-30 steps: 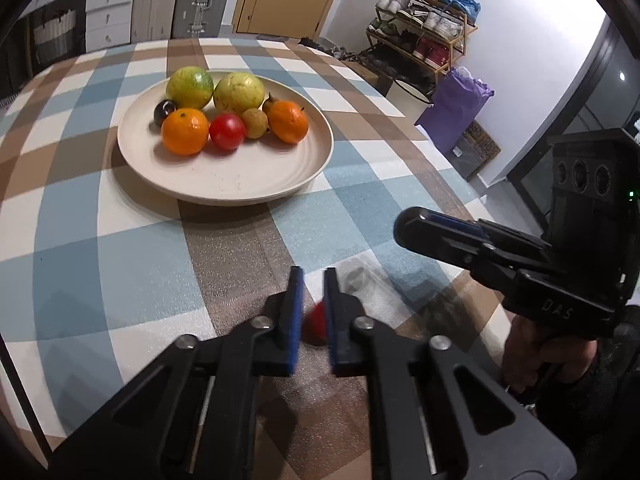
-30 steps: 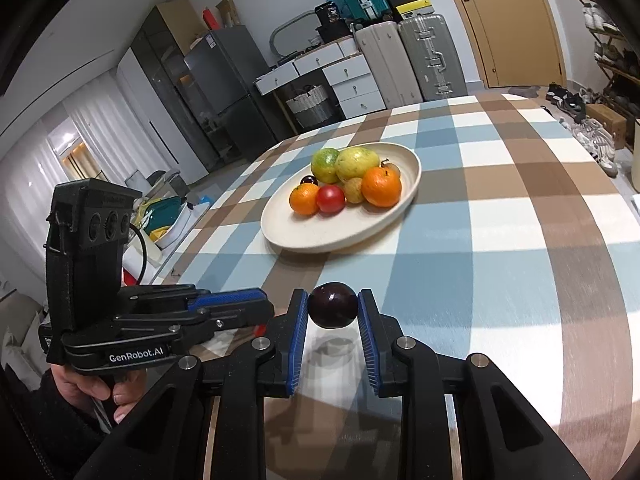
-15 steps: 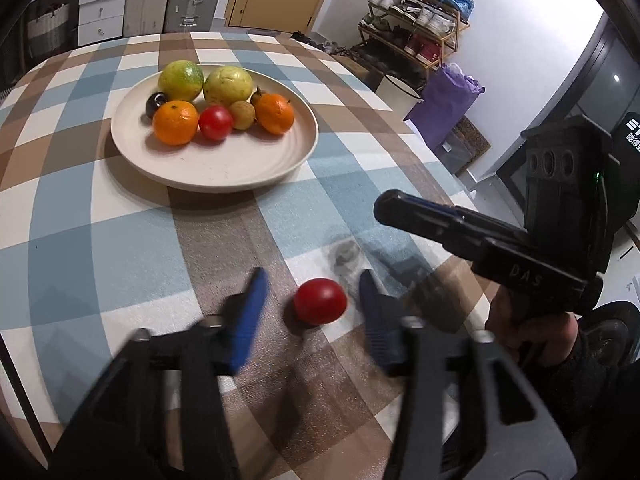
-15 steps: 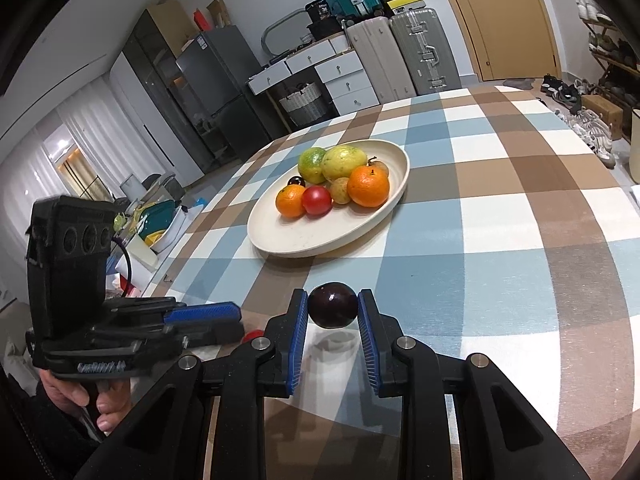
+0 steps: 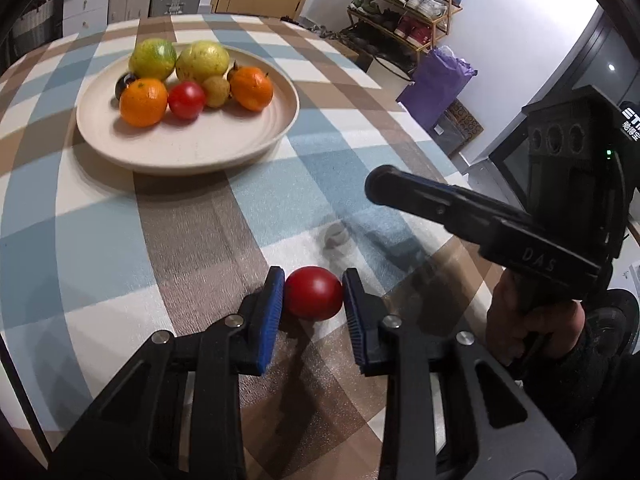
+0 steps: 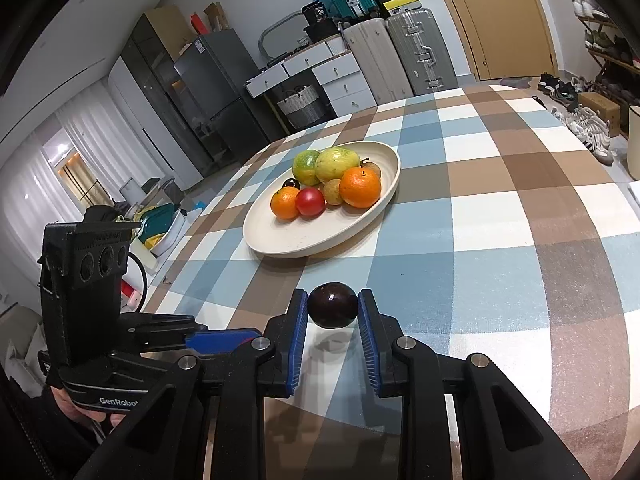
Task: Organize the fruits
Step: 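Close the left gripper on the red tomato and lift it, then carry the tomato and plum onto the plate and open both grippers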
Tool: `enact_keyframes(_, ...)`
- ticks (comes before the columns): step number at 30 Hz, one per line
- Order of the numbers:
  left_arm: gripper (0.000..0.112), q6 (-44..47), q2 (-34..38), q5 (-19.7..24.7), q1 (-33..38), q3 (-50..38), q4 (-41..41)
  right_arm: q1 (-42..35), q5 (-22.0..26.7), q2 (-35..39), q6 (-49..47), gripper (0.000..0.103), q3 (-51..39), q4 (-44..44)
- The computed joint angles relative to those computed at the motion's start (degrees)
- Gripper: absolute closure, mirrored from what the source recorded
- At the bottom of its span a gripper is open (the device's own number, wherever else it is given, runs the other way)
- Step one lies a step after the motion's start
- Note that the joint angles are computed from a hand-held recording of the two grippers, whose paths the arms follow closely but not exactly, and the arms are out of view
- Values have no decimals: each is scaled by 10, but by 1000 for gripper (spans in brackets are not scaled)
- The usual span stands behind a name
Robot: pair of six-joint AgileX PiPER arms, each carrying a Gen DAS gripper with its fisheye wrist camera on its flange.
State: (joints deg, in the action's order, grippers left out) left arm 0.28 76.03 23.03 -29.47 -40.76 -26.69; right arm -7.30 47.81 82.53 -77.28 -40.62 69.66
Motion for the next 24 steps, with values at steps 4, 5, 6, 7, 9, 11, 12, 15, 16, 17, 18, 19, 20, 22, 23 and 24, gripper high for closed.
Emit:
enact_keyframes(4,85,-38,-14,8,11,-14,48,8,1,7,6,78,-13,-2)
enact_keyframes(5,85,-37,-17,13,19,-19,49,13,-1,10,6,77,-18,-1)
enact_keyframes(6,85,-40,-19,16,26,-23,54,19,-4,14,8,78,-23,0)
enact_keyframes(7,85,-40,-22,19,35,-27,58,25,-5,17,12,78,-30,0)
enact_keyframes(9,85,-30,-24,28,57,-40,55,38,-10,26,18,78,-43,1)
enact_keyframes(11,85,1,-19,39,84,-57,31,53,-13,36,27,78,-60,1)
enact_keyframes(12,85,8,-17,41,93,-63,27,59,-15,40,30,78,-67,1)
enact_keyframes(15,85,38,0,54,121,-91,7,78,-19,57,47,77,-95,-3)
enact_keyframes(16,85,47,7,56,128,-99,0,83,-20,63,54,78,-104,-5)
enact_keyframes(17,85,54,15,58,135,-109,-4,89,-21,72,62,78,-116,-7)
enact_keyframes(18,85,58,22,59,140,-116,-7,93,-21,79,67,78,-126,-9)
enact_keyframes(19,85,69,31,61,147,-124,-16,97,-21,86,74,78,-136,-12)
enact_keyframes(20,85,82,43,61,153,-133,-28,103,-23,95,82,78,-148,-16)
enact_keyframes(22,85,91,61,62,161,-147,-33,110,-24,110,93,78,-166,-21)
enact_keyframes(23,85,94,69,61,162,-151,-35,113,-25,120,100,78,-178,-24)
enact_keyframes(24,85,97,77,60,166,-157,-38,115,-26,126,105,78,-186,-26)
